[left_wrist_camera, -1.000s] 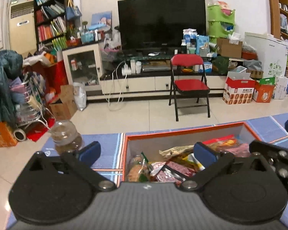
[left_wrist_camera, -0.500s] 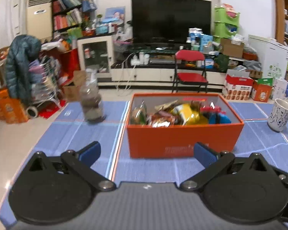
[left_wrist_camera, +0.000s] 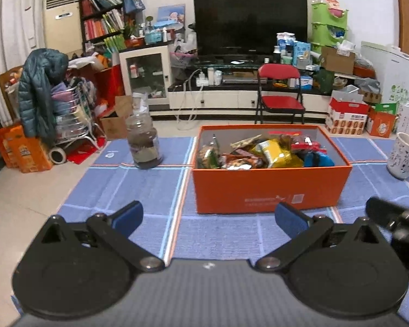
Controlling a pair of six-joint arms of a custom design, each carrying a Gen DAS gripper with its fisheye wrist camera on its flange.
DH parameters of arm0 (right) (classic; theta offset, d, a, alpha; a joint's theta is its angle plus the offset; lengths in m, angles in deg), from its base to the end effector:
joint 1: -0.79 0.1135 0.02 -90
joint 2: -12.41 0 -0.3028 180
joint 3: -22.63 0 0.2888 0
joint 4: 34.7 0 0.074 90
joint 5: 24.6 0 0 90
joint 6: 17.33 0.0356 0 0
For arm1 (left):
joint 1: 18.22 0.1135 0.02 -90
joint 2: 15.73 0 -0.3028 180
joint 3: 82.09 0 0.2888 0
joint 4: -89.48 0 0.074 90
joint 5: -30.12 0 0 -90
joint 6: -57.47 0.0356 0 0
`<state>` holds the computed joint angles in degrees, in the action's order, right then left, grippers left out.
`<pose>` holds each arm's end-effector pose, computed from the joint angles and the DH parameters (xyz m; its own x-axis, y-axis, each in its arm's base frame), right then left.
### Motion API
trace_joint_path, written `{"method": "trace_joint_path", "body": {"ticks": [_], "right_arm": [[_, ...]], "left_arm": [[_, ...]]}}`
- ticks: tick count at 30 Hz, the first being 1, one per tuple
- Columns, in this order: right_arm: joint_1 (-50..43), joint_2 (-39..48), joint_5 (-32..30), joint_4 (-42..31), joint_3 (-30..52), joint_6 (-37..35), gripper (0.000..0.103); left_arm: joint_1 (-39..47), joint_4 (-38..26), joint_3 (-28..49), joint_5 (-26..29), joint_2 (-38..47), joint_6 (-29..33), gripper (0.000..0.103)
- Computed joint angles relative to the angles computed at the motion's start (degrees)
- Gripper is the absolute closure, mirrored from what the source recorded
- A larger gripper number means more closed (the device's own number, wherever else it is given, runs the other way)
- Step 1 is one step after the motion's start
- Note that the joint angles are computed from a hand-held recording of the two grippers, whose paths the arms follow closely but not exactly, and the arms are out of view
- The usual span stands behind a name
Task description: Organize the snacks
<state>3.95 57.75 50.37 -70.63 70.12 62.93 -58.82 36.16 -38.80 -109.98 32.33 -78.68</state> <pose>0.1851 0.0195 0.2795 -0.5017 -0.1913 -0.8436 -0.3585 0.9335 0.0015 0.1367 -0.0812 0.2325 -0.5255 -0.1588 -0.8358 -0.3889 0.9186 0.0700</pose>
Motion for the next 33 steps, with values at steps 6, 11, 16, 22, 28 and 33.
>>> {"method": "trace_joint_path", "body": {"ticks": [6,11,16,22,28,33], "right_arm": [[5.79,0.17,5.25,-0.89,0.88,1.44,0.008],[7.44,1.01,6.61,-0.86,0.62,1.82,0.008],[7.27,1.03,6.52,-0.38,0.34,1.75,0.008],[6.54,0.61,5.97,0.01,-0.24,0.96,0.008],[6.57,0.66,5.84,0.22,-0.25,0.86,0.008],[6.97,0.55,5.94,0.3,-0.3,0.8,0.008]], "left_arm": [[1.43,-0.39,-1.34,-0.67,-0.47,-0.66,0.001],[2.21,0.24,-1.7,-0.22,-0.84,-1.41,0.001],[3.63,1.5,-1.98,1.82,-1.73,-1.17,0.001],[3.71,1.22,-2.02,2.74,-1.99,-2.01,0.001],[3.39,-0.06,-1.46,2.03,-1.15,-3.64,0.001],[4.47,0.41,-1.93,3.76,-2.21,-2.09,0.001]]}}
